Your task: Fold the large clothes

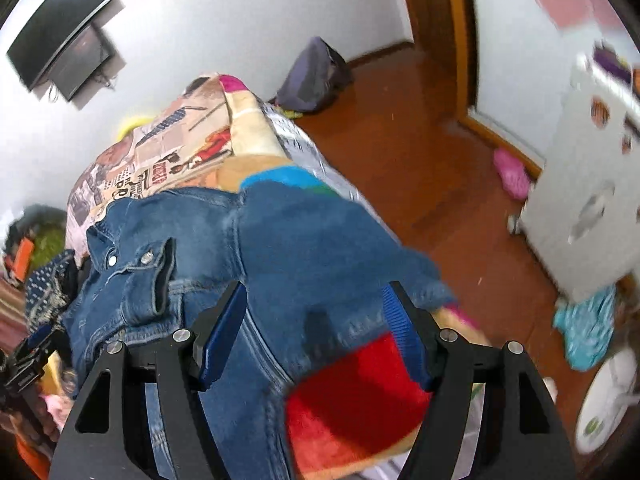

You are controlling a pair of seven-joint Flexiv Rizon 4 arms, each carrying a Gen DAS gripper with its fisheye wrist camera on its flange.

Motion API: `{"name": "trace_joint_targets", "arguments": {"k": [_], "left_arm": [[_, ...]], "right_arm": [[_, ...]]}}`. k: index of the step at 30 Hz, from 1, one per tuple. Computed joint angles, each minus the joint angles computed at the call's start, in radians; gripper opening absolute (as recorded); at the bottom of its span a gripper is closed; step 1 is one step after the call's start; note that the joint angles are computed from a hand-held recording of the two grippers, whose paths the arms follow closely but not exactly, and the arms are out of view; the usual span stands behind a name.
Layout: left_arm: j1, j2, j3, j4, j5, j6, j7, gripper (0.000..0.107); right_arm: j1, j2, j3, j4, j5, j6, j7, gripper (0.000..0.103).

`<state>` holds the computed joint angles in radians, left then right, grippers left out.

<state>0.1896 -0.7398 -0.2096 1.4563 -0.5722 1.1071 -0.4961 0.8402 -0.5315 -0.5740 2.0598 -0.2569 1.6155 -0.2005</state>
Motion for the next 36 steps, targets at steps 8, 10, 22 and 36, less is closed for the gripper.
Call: {"name": "trace_joint_targets", "arguments": {"k": [8,10,22,36], "left_arm": [[-0.01,0.028,-0.008,0.035,-0.016,0.0,-0.006,0.091],[-0.014,0.032,-0.005,0.041,-0.016,0.001,-0.009,0.091],[-0.021,0.022,0.015,0.03,-0.001,-0.005,-0.048,0.091],[0.008,0.04,-0.029,0.083,-0.022,0.078,0.02,0.091]], "right_arm": [[-0.301,-0.049,0.365,-0.023,0.148,0.148,-0.043,0.067],[-0.332,-0.075,0.398,-0.039,0.191,0.193,-0.052,0.067],[-0.473,-0.177,0.519,-0.186,0.283,0.169,-0.057,0.067],[0.005,-0.078,-0.039,-0.051,0.109,0.032,0.085,0.019]]}}
